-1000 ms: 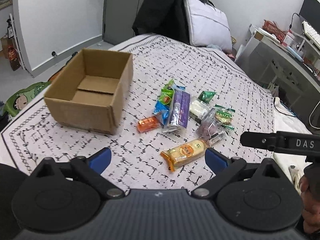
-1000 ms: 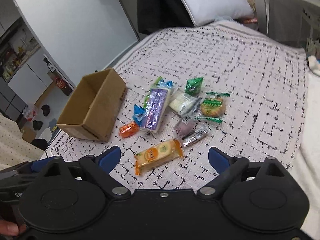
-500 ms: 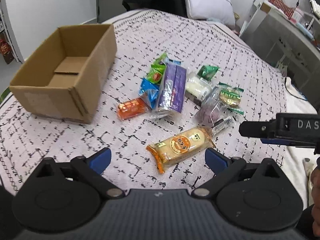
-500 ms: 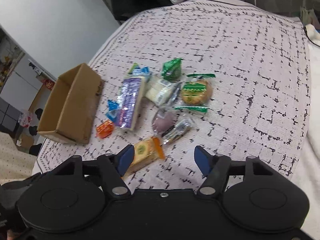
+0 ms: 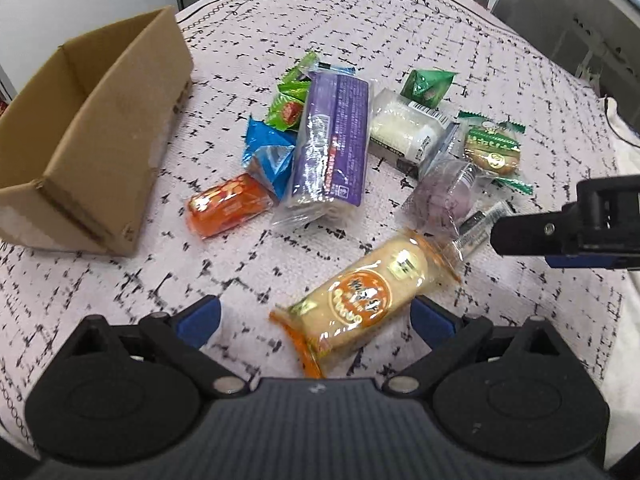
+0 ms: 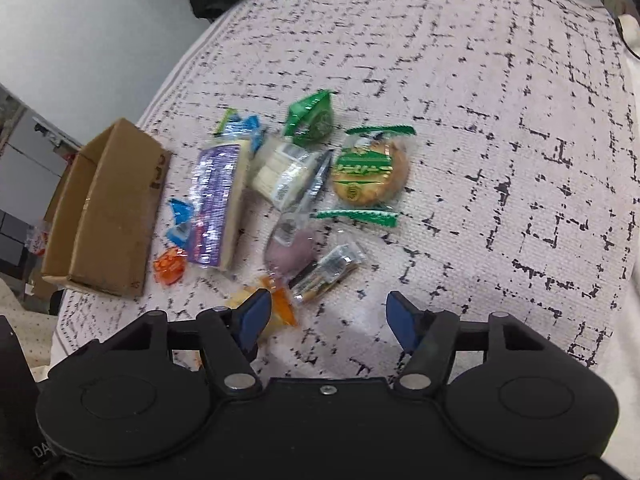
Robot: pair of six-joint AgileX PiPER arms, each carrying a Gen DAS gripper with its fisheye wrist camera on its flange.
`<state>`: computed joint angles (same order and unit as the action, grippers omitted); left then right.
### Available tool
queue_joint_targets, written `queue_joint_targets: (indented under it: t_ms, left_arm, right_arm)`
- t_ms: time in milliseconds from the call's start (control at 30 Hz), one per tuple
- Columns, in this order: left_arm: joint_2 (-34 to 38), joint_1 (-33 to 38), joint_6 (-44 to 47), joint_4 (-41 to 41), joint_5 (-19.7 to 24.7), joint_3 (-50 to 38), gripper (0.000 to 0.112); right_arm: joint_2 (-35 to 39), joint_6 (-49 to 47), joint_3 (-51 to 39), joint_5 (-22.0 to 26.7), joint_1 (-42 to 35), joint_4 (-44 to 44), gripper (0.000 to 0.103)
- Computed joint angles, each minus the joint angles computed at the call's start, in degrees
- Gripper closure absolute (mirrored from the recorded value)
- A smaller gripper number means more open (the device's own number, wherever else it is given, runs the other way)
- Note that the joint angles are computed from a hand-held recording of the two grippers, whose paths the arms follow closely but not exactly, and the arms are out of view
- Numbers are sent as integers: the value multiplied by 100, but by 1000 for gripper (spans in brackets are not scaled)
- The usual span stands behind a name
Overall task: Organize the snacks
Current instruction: 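Reach the left gripper to the orange-wrapped cake while the right gripper reaches a clear packet, then carry the cake in the left gripper while the right carries the clear packet to the box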
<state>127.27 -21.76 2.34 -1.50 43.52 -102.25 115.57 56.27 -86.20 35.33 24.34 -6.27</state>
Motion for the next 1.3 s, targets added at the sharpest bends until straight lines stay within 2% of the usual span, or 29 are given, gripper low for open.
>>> queue_joint_targets:
  t_ms: [267, 367, 467, 533, 567, 600, 633, 767, 800, 867, 1000, 1300]
  left_arm:
    - [395, -102, -115, 121, 66, -479, 12]
    - [441, -100, -29, 10, 39, -558, 18]
    - [453, -39, 193, -314, 89, -593, 35]
    - [438, 1, 259, -502, 82, -582, 54]
    - [421, 2, 248, -512, 74, -570, 59]
    - [410, 13, 248, -543, 95, -575, 70]
    - [410, 41, 238, -608, 156, -611, 75]
    - [321, 177, 152, -743, 267, -607, 76]
    - [254, 209, 199, -768, 242, -541, 76]
    - [109, 291, 343, -883, 218, -414, 76]
    - [-118, 441, 463, -997, 321, -329, 77]
    - [-812, 805, 818, -1281, 159, 167, 77]
  right_arm:
    - [436, -137, -458, 178, -171, 129, 49]
    - [573, -164, -629, 277, -190, 121, 51]
    - [693, -141, -762, 316, -184, 37, 51]
    - [813, -96, -934, 418, -154, -59, 51]
    - [889, -75, -1062, 496, -128, -140, 51]
    - [967, -61, -1204, 597, -95, -223, 51]
    - [1071, -48, -1373, 708, -48, -331, 51]
    - [1284, -34, -1641, 824, 164, -847, 66]
    - [1281, -16, -1613, 793, 190, -929, 74]
    - [1185, 1, -1442, 645, 182, -897, 78]
    - [958, 420, -1140, 409, 254, -1235, 80]
    - [488, 1301, -708, 125, 562, -2153, 80]
